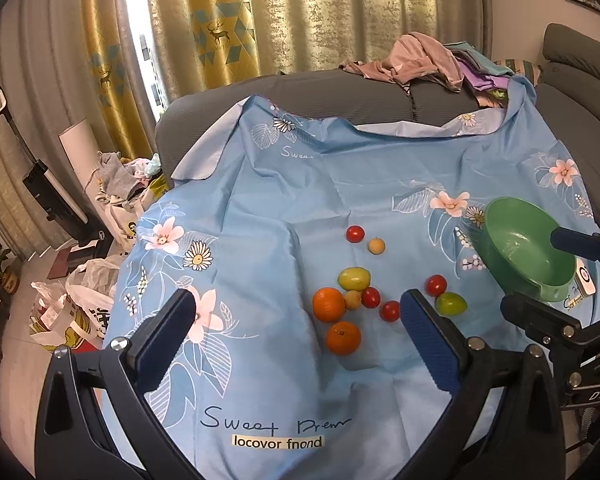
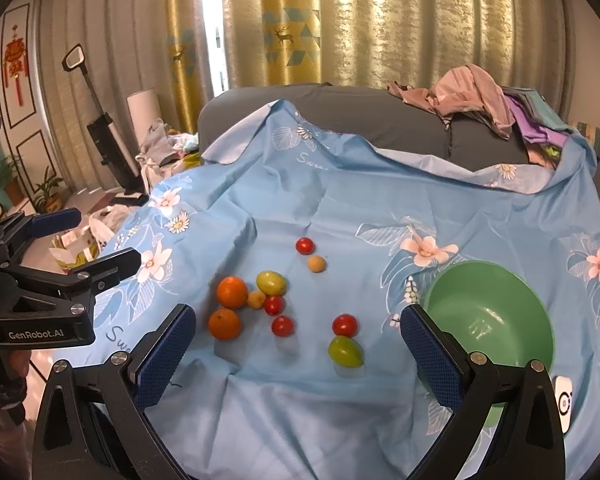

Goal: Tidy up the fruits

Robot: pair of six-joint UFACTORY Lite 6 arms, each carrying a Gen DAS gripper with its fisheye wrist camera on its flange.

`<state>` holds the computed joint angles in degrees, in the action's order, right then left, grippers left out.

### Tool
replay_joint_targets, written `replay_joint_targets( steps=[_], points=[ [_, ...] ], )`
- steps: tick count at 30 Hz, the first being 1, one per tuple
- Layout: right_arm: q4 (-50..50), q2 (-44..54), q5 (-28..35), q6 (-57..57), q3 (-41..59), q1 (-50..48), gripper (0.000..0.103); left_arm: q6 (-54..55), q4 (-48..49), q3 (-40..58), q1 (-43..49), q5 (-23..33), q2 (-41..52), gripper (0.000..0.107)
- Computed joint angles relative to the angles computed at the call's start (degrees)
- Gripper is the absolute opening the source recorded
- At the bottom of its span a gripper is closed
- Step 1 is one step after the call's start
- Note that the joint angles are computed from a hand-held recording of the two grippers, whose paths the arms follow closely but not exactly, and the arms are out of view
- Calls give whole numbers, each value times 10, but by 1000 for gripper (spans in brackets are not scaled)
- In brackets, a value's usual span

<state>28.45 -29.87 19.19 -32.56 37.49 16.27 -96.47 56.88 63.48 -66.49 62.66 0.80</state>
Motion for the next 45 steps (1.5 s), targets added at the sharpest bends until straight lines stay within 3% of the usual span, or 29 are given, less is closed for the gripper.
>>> replay_joint_targets(
  steps=[32, 36, 45],
  points=[
    [-36, -4, -8, 47, -5, 18, 102, 4, -1, 7, 3, -14, 17, 102],
    [-23, 3, -9, 31, -6, 14, 102, -3, -3, -14, 19, -57, 10, 102],
    [125, 42, -6, -136, -17, -31, 102, -44, 9, -117, 76, -194, -27, 102]
  ],
)
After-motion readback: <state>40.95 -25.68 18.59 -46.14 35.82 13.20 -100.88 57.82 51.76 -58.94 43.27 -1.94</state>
